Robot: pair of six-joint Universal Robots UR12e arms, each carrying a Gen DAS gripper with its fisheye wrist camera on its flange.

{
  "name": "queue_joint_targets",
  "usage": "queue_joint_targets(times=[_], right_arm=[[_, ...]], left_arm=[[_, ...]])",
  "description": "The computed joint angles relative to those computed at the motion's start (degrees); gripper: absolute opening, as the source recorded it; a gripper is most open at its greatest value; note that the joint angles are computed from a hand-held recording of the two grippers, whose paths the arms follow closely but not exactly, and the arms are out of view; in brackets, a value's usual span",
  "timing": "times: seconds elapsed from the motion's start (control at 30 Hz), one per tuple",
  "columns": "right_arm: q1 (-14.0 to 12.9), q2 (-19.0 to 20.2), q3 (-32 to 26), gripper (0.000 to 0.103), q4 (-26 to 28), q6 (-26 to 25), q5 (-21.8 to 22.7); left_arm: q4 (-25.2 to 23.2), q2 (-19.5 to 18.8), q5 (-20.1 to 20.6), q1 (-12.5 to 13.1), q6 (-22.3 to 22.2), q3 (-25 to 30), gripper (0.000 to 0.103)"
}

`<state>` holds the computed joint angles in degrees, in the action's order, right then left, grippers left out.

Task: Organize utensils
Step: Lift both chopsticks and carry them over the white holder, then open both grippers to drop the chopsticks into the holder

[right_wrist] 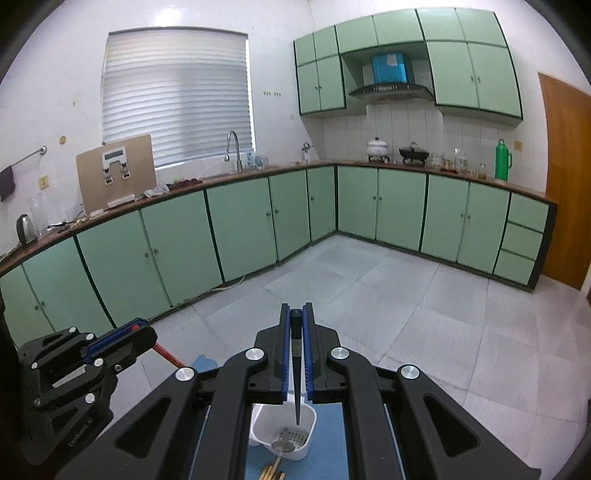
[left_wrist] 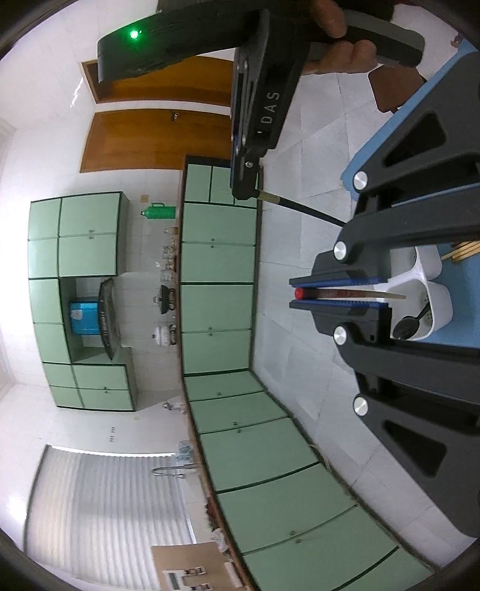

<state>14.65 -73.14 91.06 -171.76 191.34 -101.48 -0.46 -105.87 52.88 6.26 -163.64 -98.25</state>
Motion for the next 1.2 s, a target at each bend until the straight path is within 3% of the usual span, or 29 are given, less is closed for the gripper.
queue_joint_targets(times=[0.17,0.23,0.3,0.37,0.43,0.6,0.73,1.03,1.1,1.2], right_arm=[[-0.33,0.70,0.25,0.007,3.39,0.88,0.80],[-0.36,0.42,1.00,0.010,3.57,0.53,0.22],[-0.40,-0.15,1.98,0.019,2.94,0.36,-0.49],[-0.52,-1.27,3.64,0.037,1.50,1.28,-1.07],[-0.53,-2.43,5.25,0.042,0.29,1.99,-1.58],[0.47,-6.05,11.48,0.066,-4.04,2.96,-4.63],[2.01,-8.52,17.32,0.077,-5.53,4.91,-6.32],[7.08,-9.08,25.86,0.079,-0.50,13.78,-6.69],[8.62,-8.22,26.46,0.079,1.01,14.26,-7.97],[9.70,-7.35,27.21,0.079,1.99,16.34,-6.54]], left_arm=[[-4.81,-1.37,0.02,-0.15,1.41,1.14,0.008],[-5.85,-1.42,0.50,-0.05,2.45,1.05,0.017],[-5.51,-1.16,0.11,0.50,2.67,0.40,0.033],[-5.53,-0.46,-0.44,1.16,2.81,-0.52,0.034],[-5.03,0.20,-0.80,1.68,2.37,-1.50,0.041],[-2.62,3.57,-1.67,3.81,2.12,-7.19,0.057],[-2.69,6.66,-2.27,5.78,4.29,-13.42,0.063],[-12.90,10.80,2.27,8.12,15.06,-23.74,0.064],[-12.85,10.73,4.14,8.23,16.60,-25.11,0.065],[-13.78,10.59,6.68,8.18,19.04,-26.40,0.065]])
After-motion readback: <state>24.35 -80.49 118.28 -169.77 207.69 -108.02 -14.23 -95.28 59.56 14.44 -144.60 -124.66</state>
